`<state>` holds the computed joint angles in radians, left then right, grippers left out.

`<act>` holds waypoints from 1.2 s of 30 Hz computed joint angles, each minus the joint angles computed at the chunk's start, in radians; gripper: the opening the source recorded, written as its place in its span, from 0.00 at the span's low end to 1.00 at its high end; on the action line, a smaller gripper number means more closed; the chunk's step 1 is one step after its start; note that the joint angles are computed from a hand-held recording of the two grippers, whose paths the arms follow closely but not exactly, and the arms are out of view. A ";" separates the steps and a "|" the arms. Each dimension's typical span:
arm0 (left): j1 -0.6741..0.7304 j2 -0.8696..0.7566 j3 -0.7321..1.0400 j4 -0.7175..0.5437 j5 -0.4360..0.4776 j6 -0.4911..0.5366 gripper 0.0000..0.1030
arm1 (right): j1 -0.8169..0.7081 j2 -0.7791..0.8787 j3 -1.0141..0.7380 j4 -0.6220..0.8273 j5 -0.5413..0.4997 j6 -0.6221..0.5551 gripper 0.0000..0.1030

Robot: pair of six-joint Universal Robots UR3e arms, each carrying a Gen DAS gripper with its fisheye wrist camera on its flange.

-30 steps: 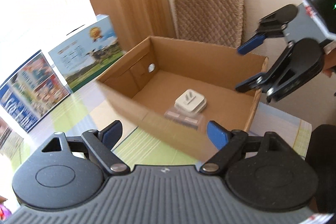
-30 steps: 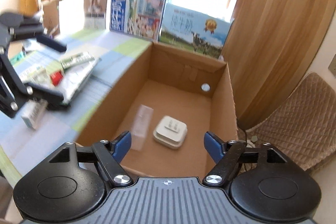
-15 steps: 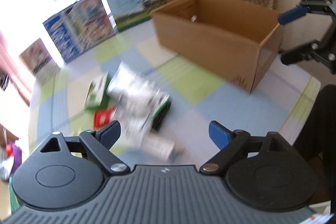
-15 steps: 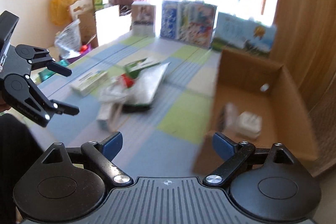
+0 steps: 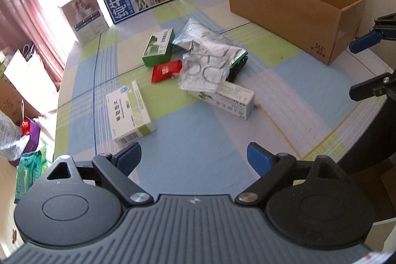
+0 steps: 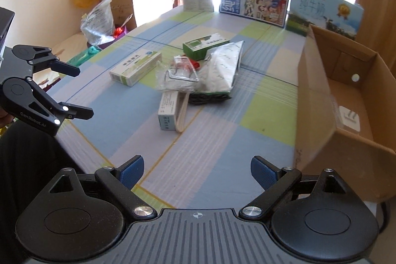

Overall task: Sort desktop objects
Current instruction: 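Move both tools back over the remaining items on the table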

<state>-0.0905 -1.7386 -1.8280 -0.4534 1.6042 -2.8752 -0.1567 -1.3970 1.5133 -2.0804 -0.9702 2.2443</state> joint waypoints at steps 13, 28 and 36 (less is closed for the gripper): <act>0.039 -0.138 0.164 -0.040 -0.086 0.076 0.90 | 0.111 0.153 -0.104 -0.045 -0.060 0.057 0.88; 0.069 -0.380 0.520 -0.182 -0.128 0.271 0.93 | 0.246 0.436 -0.366 -0.061 -0.056 0.125 0.70; 0.082 -0.446 0.612 -0.216 -0.137 0.300 0.93 | 0.270 0.558 -0.505 -0.046 -0.063 0.148 0.38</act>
<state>-0.0085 -2.1849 -1.2160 -0.6697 1.4673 -2.5753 0.1138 -0.8391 1.0085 -2.1266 -1.0329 2.3922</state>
